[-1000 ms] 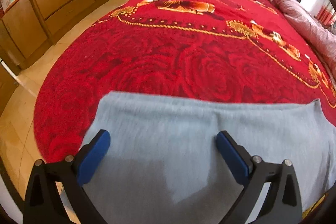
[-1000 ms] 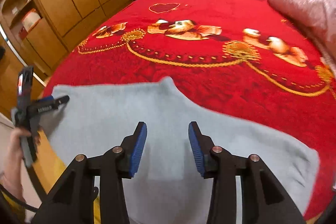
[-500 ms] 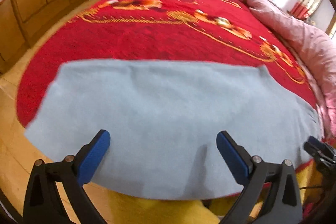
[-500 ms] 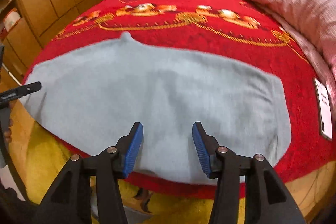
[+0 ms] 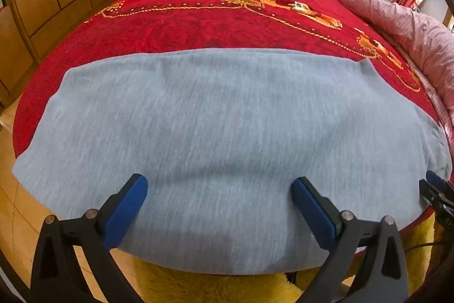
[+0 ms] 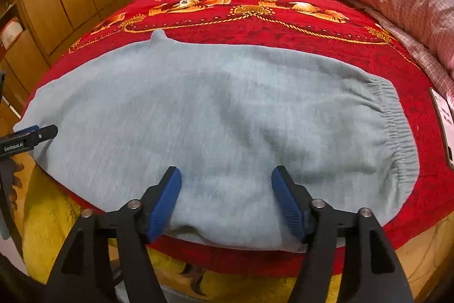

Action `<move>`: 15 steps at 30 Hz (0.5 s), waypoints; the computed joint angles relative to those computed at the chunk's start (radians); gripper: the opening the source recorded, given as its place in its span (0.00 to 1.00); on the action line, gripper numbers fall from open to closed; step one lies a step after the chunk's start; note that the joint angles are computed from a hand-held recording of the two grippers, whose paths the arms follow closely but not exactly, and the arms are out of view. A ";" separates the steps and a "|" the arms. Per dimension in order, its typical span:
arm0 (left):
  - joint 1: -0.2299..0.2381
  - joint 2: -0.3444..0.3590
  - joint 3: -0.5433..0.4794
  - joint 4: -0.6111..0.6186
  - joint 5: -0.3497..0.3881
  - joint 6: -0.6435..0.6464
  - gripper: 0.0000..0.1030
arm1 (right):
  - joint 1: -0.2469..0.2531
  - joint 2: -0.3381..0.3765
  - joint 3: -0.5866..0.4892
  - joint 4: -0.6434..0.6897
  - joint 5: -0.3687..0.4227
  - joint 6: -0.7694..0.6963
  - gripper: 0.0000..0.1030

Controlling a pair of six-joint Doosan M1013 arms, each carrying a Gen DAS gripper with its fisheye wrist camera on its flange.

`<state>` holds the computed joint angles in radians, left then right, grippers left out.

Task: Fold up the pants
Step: 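Open both grippers and withdraw them from the folded sweatpants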

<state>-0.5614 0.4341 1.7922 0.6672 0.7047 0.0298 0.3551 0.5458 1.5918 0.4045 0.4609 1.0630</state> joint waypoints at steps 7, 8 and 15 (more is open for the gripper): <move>0.018 -0.022 0.013 -0.061 -0.044 0.166 0.99 | 0.006 0.005 -0.002 0.003 -0.008 0.036 0.80; 0.022 -0.028 0.018 -0.069 -0.050 0.190 0.94 | 0.002 0.006 -0.003 0.022 -0.001 0.022 0.80; 0.046 -0.123 0.113 0.124 0.053 -0.008 0.85 | -0.015 0.003 0.010 0.180 -0.002 -0.098 0.86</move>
<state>-0.5153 0.3115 1.9056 0.7910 0.7573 0.0218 0.3405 0.5493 1.6023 0.5846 0.4587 0.9654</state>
